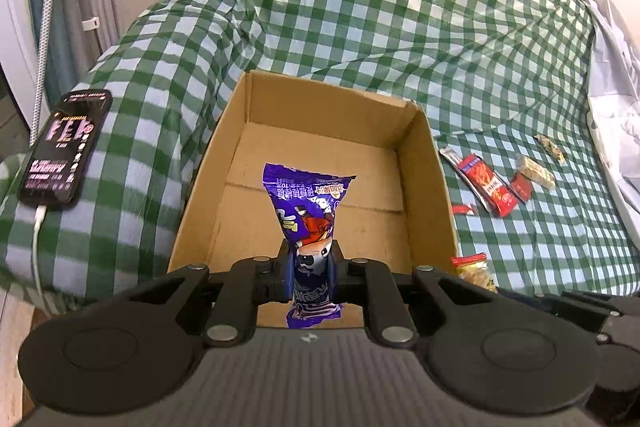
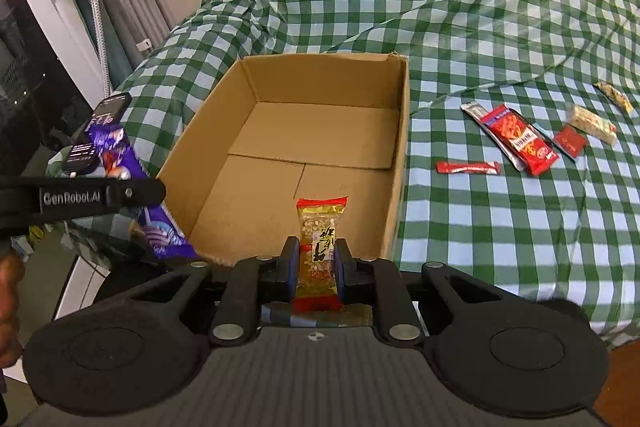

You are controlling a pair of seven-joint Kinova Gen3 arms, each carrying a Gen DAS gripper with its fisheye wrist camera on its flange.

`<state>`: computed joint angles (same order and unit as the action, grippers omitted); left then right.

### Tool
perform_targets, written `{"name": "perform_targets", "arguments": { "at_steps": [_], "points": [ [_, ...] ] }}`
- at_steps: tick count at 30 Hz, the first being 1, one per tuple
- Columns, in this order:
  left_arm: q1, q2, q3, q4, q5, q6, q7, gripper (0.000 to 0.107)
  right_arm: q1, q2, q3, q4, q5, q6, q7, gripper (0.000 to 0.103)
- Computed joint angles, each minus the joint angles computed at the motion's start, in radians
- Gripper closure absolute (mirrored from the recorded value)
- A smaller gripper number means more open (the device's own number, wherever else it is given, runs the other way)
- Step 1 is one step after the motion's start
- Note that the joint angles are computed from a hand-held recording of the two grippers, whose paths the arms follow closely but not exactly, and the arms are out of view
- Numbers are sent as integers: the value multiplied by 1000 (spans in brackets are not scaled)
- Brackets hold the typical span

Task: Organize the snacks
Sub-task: 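Carry both snacks over the box and open both tools to drop them, then move both tools back toward the remaining snack pile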

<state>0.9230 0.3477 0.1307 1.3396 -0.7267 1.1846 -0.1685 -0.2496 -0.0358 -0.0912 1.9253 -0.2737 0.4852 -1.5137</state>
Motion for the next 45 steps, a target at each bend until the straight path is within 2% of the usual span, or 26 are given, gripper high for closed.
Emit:
{"name": "perform_targets", "arguments": {
  "at_steps": [12,21,26,28,29,30,31,32,34,36,38,41,45],
  "points": [
    [-114,92,-45,-87,104,-54,-177,91,2,191,-18,-178,73,43,-57,84],
    [-150,171,-83,-152,187,-60,-282,91,32,299,-37,-268,62,72,-40,84],
    [-147,201,-105,-177,196,-43,-316,89,34,333,-37,-296,61,75,-43,84],
    [-149,208,-111,-182,196,-40,-334,74,32,340,-38,-299,62,65,-49,83],
    [-146,211,-114,-191,192,-28,-337,48,37,342,-43,-297,55,54,-45,83],
    [-129,211,-129,-191,174,-19,-323,21,46,343,-50,-294,40,41,-38,80],
    [-107,214,-146,-198,148,3,-297,14,53,345,-56,-296,38,38,-48,62],
    [-73,213,-172,-197,115,26,-256,4,41,345,-43,-303,46,43,-73,37],
    [-46,180,-169,-158,63,34,-218,5,30,328,-20,-290,31,34,-96,27],
    [-36,151,-149,-128,48,54,-203,5,89,303,-70,-262,-17,23,-53,25],
    [-10,124,-132,-93,31,83,-150,5,112,261,-84,-214,-61,12,-18,14],
    [17,95,-87,-62,35,134,-95,5,107,185,-80,-119,-91,-3,8,11],
    [70,76,-44,-40,20,196,-13,5,46,75,-56,3,-42,-55,-28,9]
  ]
}}
